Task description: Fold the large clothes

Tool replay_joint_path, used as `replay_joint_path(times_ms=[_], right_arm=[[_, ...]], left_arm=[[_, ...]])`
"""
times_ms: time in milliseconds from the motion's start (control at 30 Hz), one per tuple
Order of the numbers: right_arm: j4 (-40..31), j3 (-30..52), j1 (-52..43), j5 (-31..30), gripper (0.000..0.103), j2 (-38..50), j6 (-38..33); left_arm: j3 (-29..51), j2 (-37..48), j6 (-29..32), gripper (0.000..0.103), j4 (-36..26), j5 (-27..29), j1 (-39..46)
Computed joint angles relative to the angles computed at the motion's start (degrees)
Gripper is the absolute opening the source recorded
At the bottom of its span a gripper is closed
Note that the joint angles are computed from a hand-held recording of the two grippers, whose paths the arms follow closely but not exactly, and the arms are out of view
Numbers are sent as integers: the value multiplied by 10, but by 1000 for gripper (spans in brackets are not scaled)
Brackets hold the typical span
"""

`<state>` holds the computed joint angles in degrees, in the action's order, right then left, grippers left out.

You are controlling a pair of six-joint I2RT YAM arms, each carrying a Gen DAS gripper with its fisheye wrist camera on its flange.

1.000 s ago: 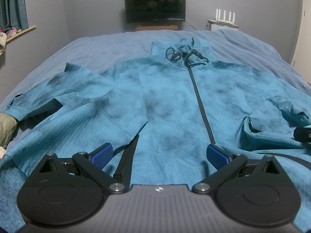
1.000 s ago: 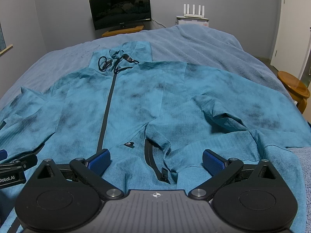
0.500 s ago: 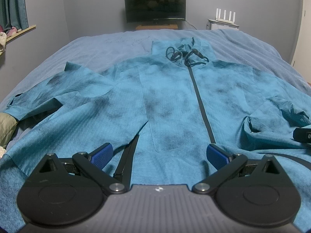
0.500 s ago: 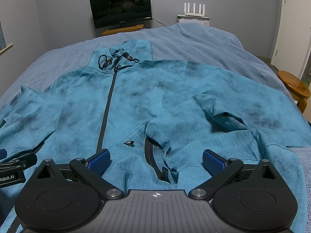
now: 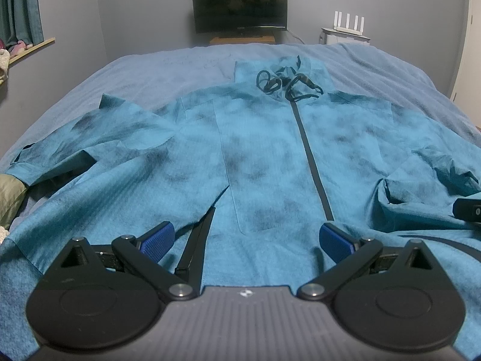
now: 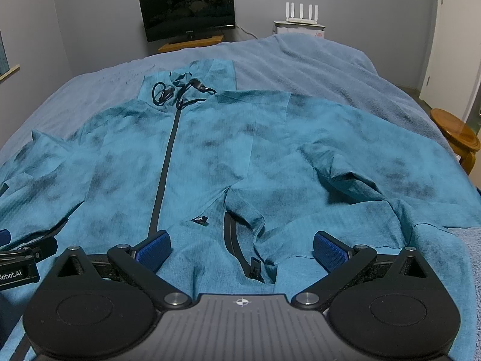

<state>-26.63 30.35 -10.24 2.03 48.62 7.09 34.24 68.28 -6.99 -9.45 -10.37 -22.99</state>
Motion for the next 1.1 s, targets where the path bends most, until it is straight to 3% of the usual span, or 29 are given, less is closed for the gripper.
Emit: replay_joint_path(times_ms=[900,1000,1100], right_arm=[[1,-4,0,-3,103,-3,2],[-3,4,-13,-32,103,-3,2],[-19,20,-77,-137,103,0,0]], left_arm=[[-2,2,0,103,5,0,0],[-7,1,-2,103,10,1,-1],[7,-11,5,103,-8,10,3]])
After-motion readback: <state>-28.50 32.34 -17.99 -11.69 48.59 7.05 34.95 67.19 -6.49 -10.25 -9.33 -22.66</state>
